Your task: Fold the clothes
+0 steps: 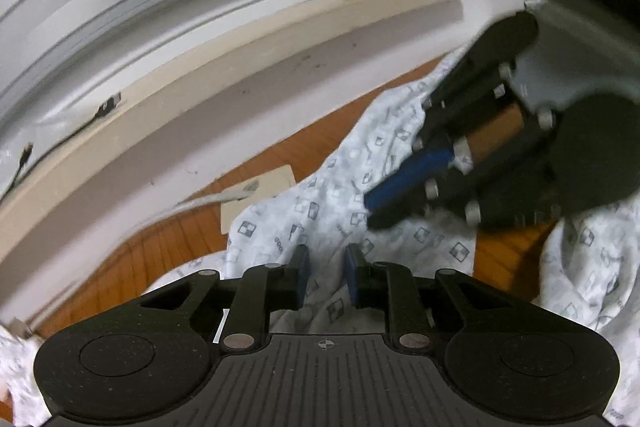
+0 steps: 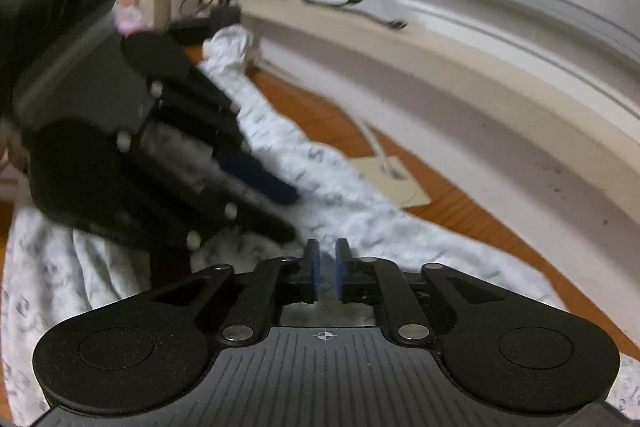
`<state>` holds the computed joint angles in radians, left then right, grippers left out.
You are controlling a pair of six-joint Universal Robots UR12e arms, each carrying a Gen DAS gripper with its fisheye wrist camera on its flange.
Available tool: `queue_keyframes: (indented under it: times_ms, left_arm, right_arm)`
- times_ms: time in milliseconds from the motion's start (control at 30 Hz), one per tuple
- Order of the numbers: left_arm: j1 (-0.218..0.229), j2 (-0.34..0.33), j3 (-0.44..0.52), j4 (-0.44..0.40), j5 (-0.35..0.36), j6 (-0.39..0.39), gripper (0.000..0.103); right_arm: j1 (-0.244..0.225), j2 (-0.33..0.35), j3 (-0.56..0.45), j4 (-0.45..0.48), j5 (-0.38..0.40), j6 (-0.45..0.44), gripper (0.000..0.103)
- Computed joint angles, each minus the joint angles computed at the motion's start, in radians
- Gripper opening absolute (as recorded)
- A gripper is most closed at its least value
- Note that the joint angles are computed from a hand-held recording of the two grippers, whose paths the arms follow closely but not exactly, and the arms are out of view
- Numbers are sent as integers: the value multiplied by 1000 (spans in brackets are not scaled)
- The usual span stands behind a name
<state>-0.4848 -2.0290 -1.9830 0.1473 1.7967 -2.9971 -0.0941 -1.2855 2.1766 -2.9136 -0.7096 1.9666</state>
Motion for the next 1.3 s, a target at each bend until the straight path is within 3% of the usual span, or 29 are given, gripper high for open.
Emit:
queue_keyframes:
  times_ms: [200,433,467,700,800,833,867,967,1167,1300]
  left_arm:
    - [3,4,-2,-9,-4,11,23]
    - [17,6,-9,0,-41,-21,23]
    - [17,5,-9,0,-40,-21,23]
    - [4,-3,7,-8,-4,14,24]
    - [4,-8,12,5,7,16,24]
    - [5,-9,12,13,9,16,20]
    - [5,-10,10,27,11,11,5]
    - [4,-5,-10,100,5,-1,2]
    - [-6,25,-59,228,-5,-34,2]
    - [-8,40,-83,310,-16,-60,2]
  right_arm:
    - [17,10,1,-48,-19,0,11]
    - [19,15,-23,12,-10,12,9]
    - [18,17,-26,16,-5,19,1]
    - [0,27,-12,-77,60,97,1]
    - [-2,18,-12,-64,67,87,1]
    - [-2,15,-11,-62,64,80,1]
    - [-3,12,-9,-58,62,76,1]
    - [-15,6,6,-107,50,118,1]
    - [-140,-23,54,-162,86,175,4]
    - [-244,-21,85,-288,19,295,8]
